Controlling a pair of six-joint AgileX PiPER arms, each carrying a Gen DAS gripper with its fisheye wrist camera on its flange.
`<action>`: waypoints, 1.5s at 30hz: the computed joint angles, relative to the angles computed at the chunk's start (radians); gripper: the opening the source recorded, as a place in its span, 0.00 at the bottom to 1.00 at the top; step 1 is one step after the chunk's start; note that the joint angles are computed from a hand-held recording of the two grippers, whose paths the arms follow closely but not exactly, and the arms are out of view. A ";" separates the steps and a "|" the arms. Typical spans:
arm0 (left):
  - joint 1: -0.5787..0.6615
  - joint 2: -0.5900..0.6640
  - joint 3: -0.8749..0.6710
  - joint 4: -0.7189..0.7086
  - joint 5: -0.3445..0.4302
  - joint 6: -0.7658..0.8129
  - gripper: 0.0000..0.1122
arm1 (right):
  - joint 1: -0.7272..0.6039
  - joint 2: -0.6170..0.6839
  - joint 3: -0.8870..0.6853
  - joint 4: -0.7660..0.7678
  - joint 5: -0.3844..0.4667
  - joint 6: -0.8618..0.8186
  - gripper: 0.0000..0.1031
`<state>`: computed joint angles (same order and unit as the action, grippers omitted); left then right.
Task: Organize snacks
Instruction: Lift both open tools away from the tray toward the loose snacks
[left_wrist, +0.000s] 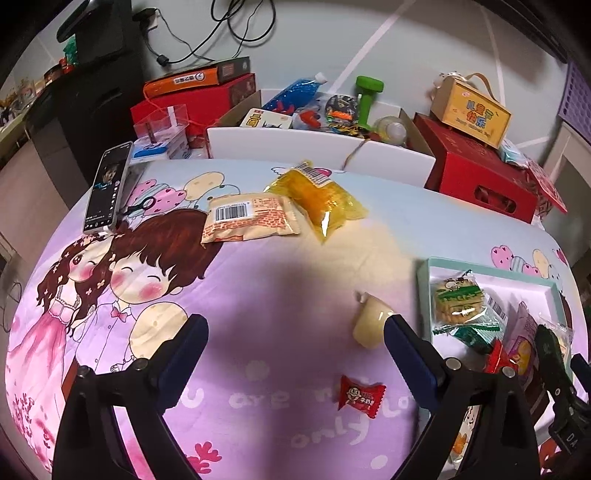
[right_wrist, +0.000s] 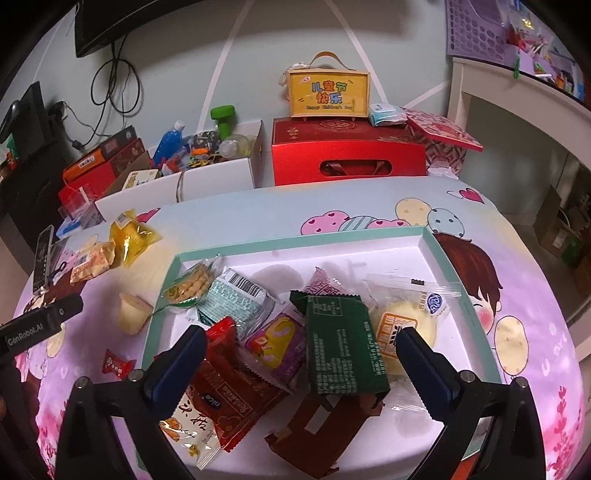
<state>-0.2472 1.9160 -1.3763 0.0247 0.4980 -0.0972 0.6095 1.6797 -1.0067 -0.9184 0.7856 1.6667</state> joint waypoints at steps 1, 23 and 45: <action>0.002 0.001 -0.001 -0.001 0.000 -0.001 0.86 | 0.002 0.002 -0.003 0.001 0.000 -0.004 1.00; 0.104 0.042 -0.055 -0.013 0.037 -0.010 0.86 | 0.012 0.051 -0.071 0.012 -0.019 -0.016 1.00; 0.246 0.087 -0.142 -0.033 0.085 0.043 0.86 | 0.080 0.246 -0.345 0.078 0.000 -0.131 1.00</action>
